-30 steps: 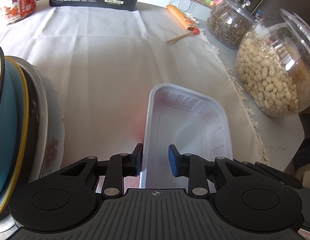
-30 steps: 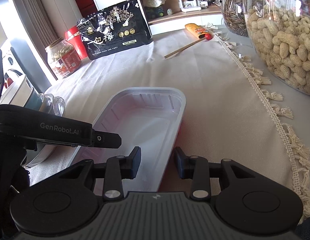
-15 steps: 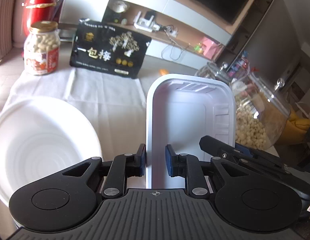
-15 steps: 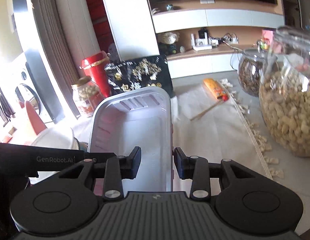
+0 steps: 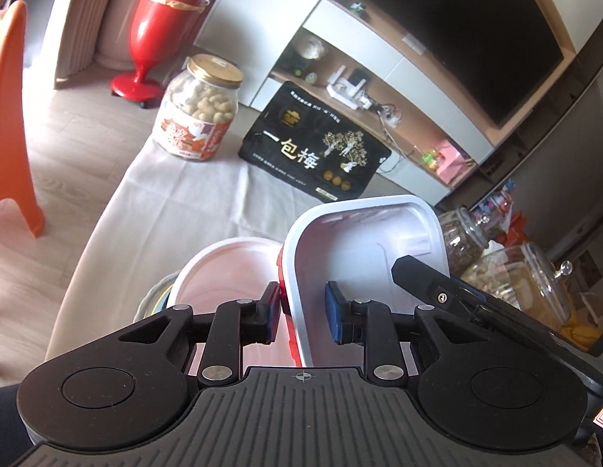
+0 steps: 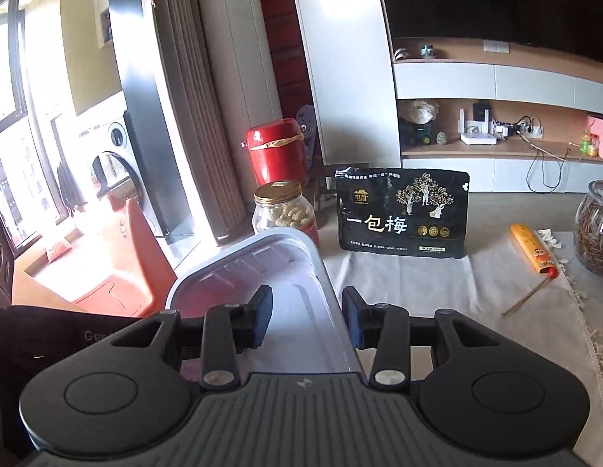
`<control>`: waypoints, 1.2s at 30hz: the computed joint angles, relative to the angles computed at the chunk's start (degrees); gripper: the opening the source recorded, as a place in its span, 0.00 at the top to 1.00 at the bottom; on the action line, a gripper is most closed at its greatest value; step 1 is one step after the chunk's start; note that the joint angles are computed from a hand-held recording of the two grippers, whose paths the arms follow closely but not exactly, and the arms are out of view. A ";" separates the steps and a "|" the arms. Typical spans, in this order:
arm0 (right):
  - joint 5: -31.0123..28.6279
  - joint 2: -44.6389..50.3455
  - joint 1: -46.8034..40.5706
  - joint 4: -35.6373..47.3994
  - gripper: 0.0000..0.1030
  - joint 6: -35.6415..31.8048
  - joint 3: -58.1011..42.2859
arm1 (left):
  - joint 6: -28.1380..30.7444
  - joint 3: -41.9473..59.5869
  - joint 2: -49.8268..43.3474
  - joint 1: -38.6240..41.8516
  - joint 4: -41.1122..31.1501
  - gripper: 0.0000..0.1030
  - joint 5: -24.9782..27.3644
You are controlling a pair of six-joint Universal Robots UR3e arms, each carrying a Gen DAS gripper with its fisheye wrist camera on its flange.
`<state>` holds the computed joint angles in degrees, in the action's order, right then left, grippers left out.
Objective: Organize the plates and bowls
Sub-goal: 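Lift the tray with both grippers and carry it over the bowl stack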
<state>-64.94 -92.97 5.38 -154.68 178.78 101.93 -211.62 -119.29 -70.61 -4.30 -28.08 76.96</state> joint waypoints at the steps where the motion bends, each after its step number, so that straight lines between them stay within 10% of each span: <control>1: 0.71 1.03 -0.21 1.41 0.62 0.11 -1.14 | 0.46 -1.18 0.27 1.49 0.76 0.75 -1.17; 23: 17.81 -8.36 -11.29 10.94 0.59 -5.46 13.70 | 3.35 -9.88 13.19 10.17 -4.21 0.72 -11.13; 28: 12.54 -5.16 -5.44 4.50 0.60 -3.59 10.60 | 1.52 -6.61 10.78 6.29 -3.09 0.71 -3.40; 36: 10.41 1.62 -1.46 4.22 0.61 -2.46 4.99 | 1.90 -9.10 13.61 12.23 -6.08 0.73 -6.16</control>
<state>-54.53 -91.35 3.92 -150.46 176.31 106.92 -209.72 -128.39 -57.00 7.93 -34.16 70.80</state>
